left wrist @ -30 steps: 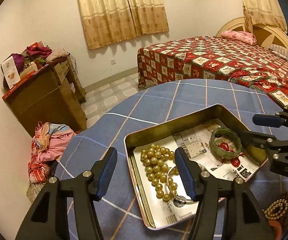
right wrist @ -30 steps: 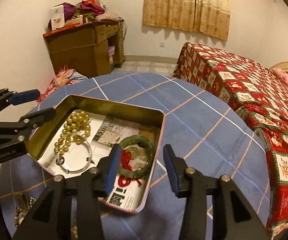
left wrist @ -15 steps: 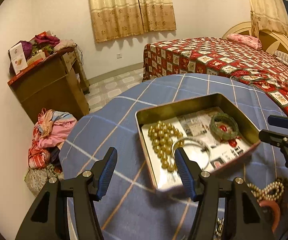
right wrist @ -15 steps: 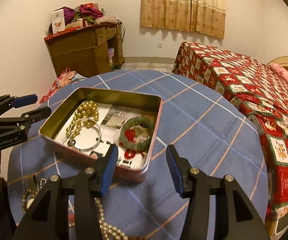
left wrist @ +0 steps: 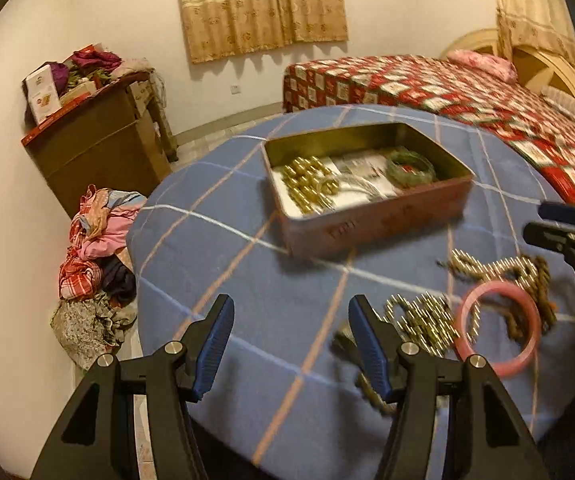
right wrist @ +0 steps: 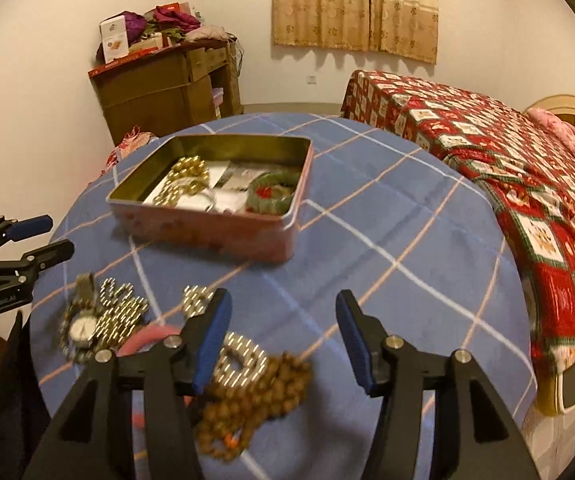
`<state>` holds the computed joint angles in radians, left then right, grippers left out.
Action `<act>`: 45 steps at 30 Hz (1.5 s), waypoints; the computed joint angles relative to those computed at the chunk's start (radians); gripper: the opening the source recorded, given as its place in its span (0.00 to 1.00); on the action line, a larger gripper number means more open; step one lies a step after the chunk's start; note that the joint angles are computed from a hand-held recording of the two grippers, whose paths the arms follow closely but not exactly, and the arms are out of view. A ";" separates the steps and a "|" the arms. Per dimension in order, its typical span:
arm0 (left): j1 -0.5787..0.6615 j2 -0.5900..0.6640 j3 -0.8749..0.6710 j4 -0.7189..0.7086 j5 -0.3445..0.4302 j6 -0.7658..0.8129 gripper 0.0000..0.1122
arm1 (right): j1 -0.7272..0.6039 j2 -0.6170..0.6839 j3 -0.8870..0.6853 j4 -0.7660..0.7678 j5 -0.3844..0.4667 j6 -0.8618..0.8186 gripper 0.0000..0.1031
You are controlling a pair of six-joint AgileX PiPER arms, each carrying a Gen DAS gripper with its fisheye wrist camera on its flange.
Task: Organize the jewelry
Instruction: 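Withdraw both tools from the tin toward the remaining jewelry, then grasp the pink bangle with the right tool while the left tool grasps the dark bead strand, then carry the pink bangle and dark bead strand over the tin with both tools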
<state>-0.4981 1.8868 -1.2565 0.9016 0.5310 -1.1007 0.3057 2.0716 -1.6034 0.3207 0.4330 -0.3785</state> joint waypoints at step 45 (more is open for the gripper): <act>-0.040 -0.151 0.112 0.041 -0.127 -0.025 0.06 | 0.088 -0.090 0.137 -0.017 -0.080 -0.064 0.13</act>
<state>-0.5378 1.7358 -1.1450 0.9427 0.4035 -1.1260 0.3935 1.9815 -1.4667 0.3035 0.3527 -0.4422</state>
